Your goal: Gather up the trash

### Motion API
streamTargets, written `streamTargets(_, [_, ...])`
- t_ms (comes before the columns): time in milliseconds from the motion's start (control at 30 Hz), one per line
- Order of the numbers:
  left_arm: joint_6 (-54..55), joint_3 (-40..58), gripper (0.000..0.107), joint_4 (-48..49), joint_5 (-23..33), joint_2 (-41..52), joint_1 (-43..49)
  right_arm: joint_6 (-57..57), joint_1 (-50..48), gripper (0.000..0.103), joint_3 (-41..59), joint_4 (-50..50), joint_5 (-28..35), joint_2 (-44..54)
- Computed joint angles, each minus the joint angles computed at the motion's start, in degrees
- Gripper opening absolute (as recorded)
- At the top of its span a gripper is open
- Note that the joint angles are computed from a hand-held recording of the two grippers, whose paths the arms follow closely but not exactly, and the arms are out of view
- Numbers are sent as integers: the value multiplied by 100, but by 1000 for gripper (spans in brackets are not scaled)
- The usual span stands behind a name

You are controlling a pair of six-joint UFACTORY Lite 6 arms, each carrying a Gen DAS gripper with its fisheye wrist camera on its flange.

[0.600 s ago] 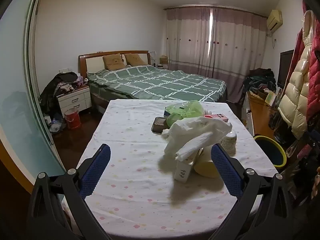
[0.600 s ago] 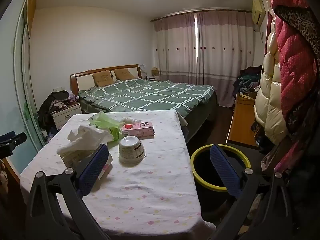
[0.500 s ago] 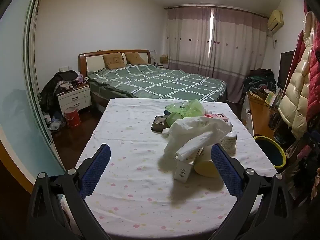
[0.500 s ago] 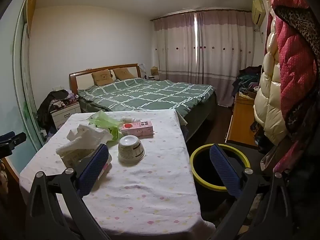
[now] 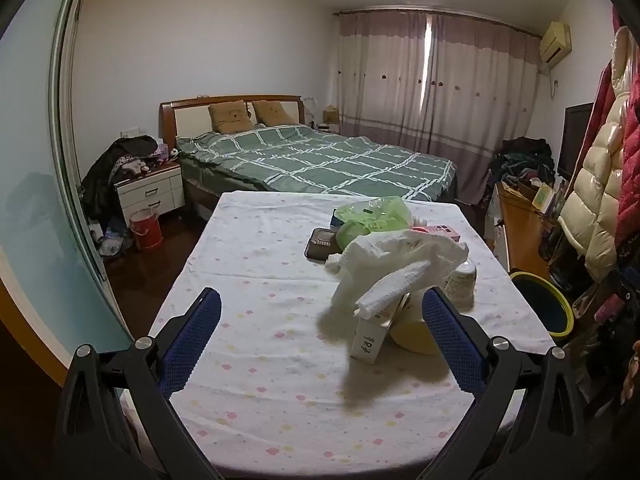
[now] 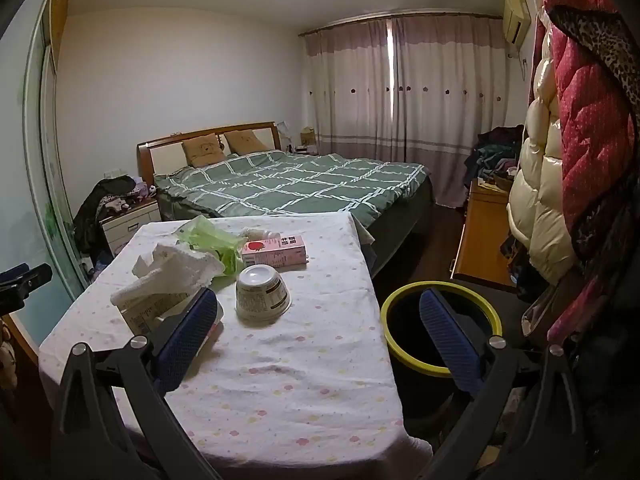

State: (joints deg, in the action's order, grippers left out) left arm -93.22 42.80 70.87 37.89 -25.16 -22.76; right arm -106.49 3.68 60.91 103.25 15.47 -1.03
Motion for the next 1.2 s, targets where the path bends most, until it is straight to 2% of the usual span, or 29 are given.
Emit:
streamTargets(300, [-98, -31, 99, 87, -37, 50, 22, 403, 21, 97, 83, -350, -106, 70])
streamTargets(1200, [-50, 43, 99, 79, -67, 140, 28, 527, -21, 97, 170, -477, -47, 233])
